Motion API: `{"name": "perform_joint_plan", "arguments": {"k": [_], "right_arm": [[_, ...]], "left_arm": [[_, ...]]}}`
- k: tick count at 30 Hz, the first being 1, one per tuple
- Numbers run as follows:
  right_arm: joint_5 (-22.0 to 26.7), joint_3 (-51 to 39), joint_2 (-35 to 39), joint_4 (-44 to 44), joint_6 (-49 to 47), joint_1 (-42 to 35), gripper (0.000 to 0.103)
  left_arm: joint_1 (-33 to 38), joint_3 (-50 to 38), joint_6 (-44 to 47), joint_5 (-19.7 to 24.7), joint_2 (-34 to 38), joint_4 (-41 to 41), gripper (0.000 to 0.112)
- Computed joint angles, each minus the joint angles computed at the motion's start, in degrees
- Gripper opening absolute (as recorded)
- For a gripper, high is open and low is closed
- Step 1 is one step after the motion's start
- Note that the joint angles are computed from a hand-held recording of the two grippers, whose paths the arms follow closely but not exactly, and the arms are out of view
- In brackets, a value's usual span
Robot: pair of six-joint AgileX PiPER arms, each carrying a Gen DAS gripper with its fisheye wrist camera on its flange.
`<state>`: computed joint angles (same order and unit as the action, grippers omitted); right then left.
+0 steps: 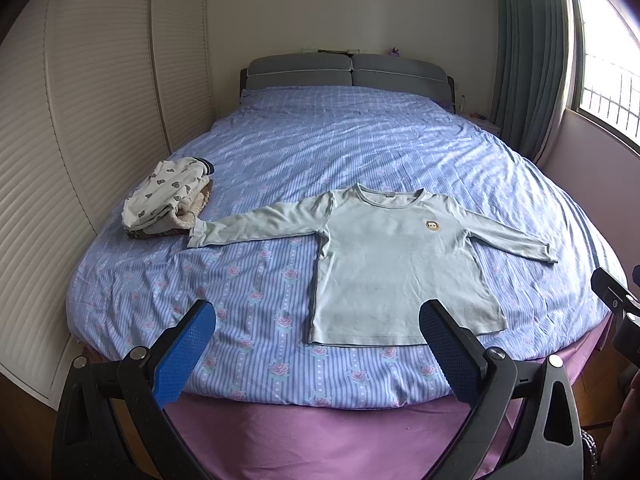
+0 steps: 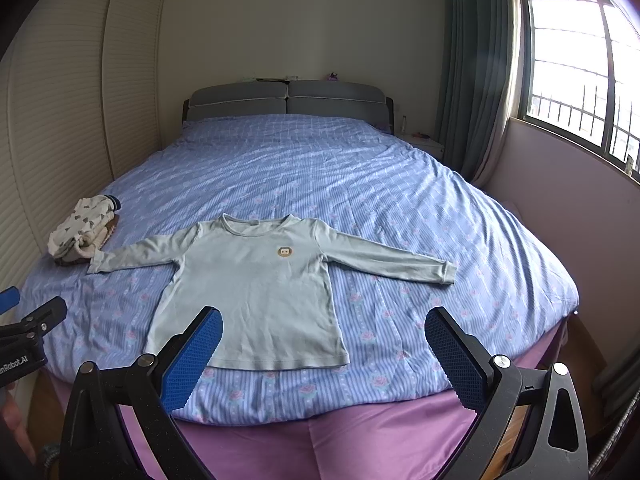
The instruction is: Fold small clothes
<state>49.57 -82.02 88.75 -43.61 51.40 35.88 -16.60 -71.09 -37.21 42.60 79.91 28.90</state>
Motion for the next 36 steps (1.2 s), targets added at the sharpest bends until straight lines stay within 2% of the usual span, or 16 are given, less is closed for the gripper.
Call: {"name": "perform_joint_plan", "arguments": {"k": [13,18,27,31,34,36], "right_arm": [[-0.87,0.37,-0.09,0.05,-0.13,-0.7,0.102],[-4.88,0.55,0.46,1.99,-1.8,-4.54,0.102],[-12.09,0.05,1.4,2.14,-2.4,-16.13,0.102],[-15.79,-1.6,3.62,8.11,-6.62,-23.23,0.102],[-18.09,-4.08,6.55,13.66,-10.32,-28.09,0.094],[-19.04,-6.39,9.23,17.74,-12.74,-31.12,0.083]], "left_arm": [[-1.48,-0.77,-2.6,0.31,1.03,2.52,0.103],[-4.6,-5.55,-7.08,-0.39,6.29,6.83,0.103],[-8.66,-21.13,-8.71,-0.79,19.89,8.87,0.103],[-9.82,-31.05,-7.7,-0.06,27.7,6.64,0.103],[-11.33,-41.22,-5.42,2.2,35.24,5.13,0.103],[-12.31,-48.77,-3.16,4.35,40.5,3.61,0.103]]}}
